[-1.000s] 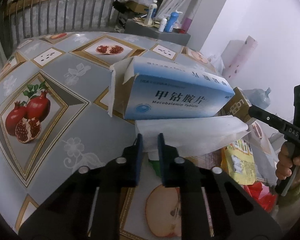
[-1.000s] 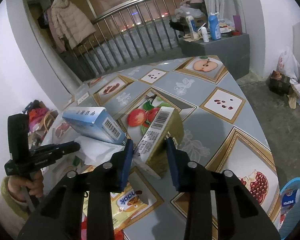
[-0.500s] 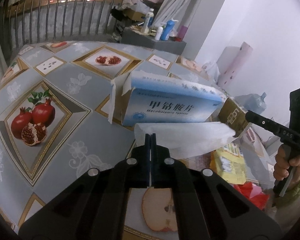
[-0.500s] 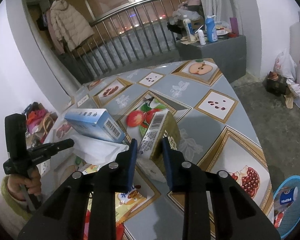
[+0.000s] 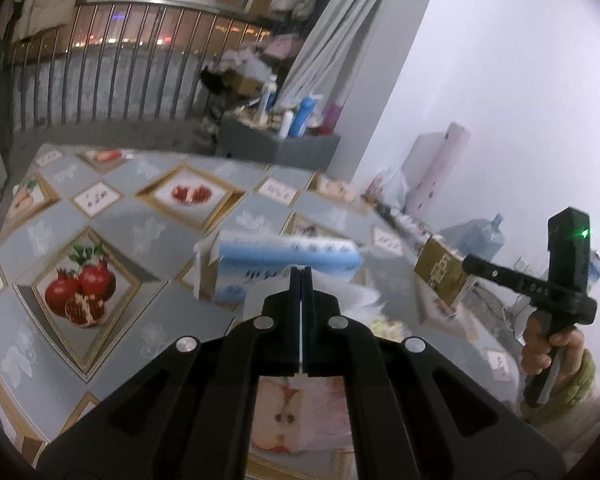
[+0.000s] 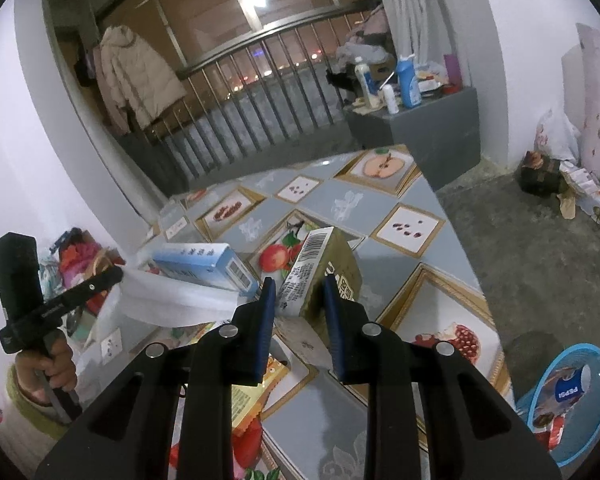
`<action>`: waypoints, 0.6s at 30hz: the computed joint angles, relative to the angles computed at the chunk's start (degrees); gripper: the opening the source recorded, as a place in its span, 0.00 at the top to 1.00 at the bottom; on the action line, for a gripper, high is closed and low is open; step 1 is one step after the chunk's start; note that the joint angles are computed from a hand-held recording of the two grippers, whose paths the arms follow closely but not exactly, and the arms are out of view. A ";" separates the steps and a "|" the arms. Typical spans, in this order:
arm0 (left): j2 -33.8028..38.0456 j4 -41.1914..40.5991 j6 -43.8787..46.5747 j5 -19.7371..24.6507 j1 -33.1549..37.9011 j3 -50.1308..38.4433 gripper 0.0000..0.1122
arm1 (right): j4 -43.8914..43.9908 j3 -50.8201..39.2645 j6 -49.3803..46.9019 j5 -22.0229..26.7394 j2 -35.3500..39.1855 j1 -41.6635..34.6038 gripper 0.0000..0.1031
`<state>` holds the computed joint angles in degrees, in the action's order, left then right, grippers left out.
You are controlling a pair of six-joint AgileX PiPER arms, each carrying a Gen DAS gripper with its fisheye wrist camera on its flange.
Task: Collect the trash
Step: 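Carry the box with the right gripper while the left carries the tissue over the wastebasket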
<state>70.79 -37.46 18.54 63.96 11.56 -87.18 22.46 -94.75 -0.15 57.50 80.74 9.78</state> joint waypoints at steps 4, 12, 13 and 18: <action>-0.16 -1.72 0.01 0.37 0.32 -2.93 1.00 | 0.72 0.67 -0.10 0.18 -2.56 -1.44 0.77; -0.20 -3.15 -2.20 0.83 -1.87 -10.14 1.00 | 3.37 2.55 -0.95 1.39 -8.93 -6.17 0.77; -0.23 -2.69 -2.75 0.87 -2.60 -10.90 1.00 | 4.15 2.80 -1.34 1.72 -9.66 -7.15 0.77; 0.20 1.13 -6.32 1.58 -8.44 -15.72 1.00 | 11.02 4.90 -5.35 4.63 -14.14 -15.18 0.77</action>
